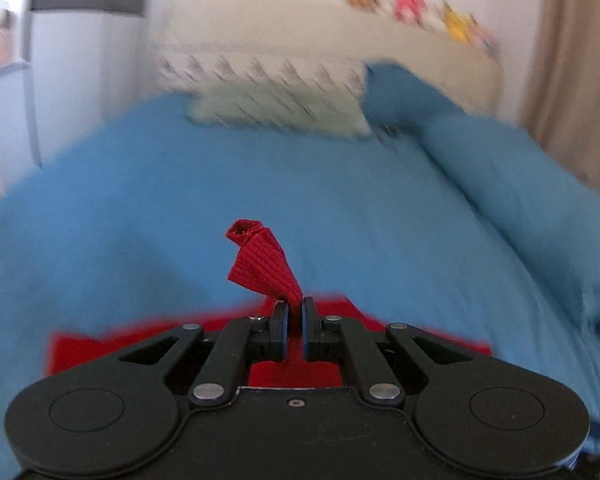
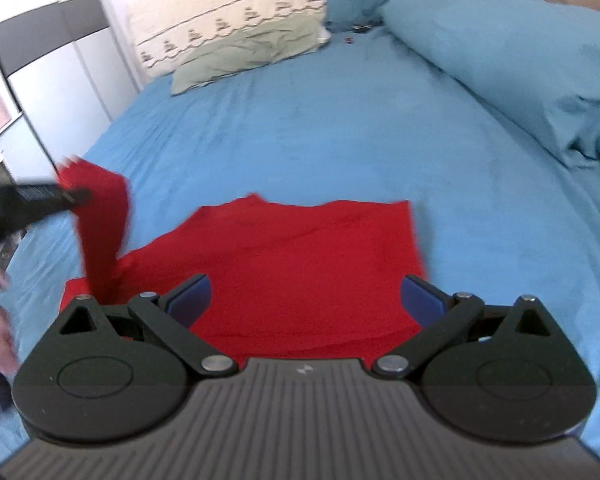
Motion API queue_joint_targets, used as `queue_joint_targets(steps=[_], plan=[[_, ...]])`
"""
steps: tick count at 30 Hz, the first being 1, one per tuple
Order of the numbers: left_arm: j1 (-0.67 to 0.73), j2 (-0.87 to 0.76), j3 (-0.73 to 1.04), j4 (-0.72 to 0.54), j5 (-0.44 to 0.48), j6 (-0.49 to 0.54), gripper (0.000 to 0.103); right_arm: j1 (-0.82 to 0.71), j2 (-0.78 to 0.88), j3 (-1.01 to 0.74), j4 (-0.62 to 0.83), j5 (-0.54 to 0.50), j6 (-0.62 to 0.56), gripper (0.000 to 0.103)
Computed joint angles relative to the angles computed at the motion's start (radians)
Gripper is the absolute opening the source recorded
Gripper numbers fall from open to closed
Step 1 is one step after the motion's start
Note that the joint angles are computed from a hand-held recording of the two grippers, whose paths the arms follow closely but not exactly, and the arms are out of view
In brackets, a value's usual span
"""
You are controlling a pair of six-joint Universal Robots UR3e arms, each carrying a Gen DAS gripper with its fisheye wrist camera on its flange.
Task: Fold small clothes
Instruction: 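Lift the sleeve with the left tool, lay it across the body, release, then grasp the remaining side edge of the sweater with the right tool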
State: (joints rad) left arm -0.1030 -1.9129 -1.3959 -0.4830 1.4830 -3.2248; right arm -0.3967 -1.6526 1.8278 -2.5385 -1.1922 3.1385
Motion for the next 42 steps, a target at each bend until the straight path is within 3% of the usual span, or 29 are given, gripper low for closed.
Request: queue_joint_targets(steps=[6,14,15,16,17,18,21,26,31,33,35,40,42], plan=[[-0.141,-0.195,0.057,-0.038,0.075,0.024,0.006,-0.151,0.016,0.088,-0.027,0.079,-0.108,0.103],[-0.143,-0.233,0.069,-0.065,0.069,0.025,0.012,-0.161,0.099,0.064,-0.052,0.095,-0.159,0.103],[-0.134,-0.218,0.065,-0.072,0.062,0.026,0.022,-0.157,0.102,0.052,-0.047,0.096,-0.164,0.103],[-0.129,-0.201,0.053,-0.074,0.059,0.026,0.045,-0.149,0.112,0.034,-0.041,0.097,-0.167,0.103],[-0.126,-0.160,0.000,-0.055,0.064,0.020,0.058,-0.143,0.122,0.011,-0.029,0.103,-0.171,0.103],[-0.118,-0.141,-0.011,-0.048,0.069,0.020,0.077,-0.130,0.138,-0.017,-0.019,0.107,-0.170,0.103],[-0.065,-0.013,-0.122,-0.027,0.087,0.059,0.089,-0.094,0.172,-0.103,0.033,0.120,-0.166,0.103],[0.064,0.128,-0.256,-0.057,0.115,0.132,0.089,0.011,0.288,-0.277,0.153,0.123,-0.129,0.103],[0.179,0.173,-0.390,-0.002,0.138,0.210,0.089,0.136,0.451,-0.362,0.076,0.037,0.001,0.103],[0.217,0.177,-0.421,0.018,0.140,0.224,0.089,0.185,0.519,-0.416,0.064,-0.033,0.048,0.095],[0.247,0.167,-0.452,0.056,0.141,0.231,0.089,0.210,0.583,-0.477,0.084,-0.053,0.096,0.081],[0.300,0.147,-0.483,0.066,0.148,0.238,0.089,0.249,0.642,-0.513,0.070,-0.133,0.165,0.069],[0.303,0.139,-0.481,0.053,0.161,0.225,0.089,0.266,0.648,-0.523,0.066,-0.170,0.160,0.053]])
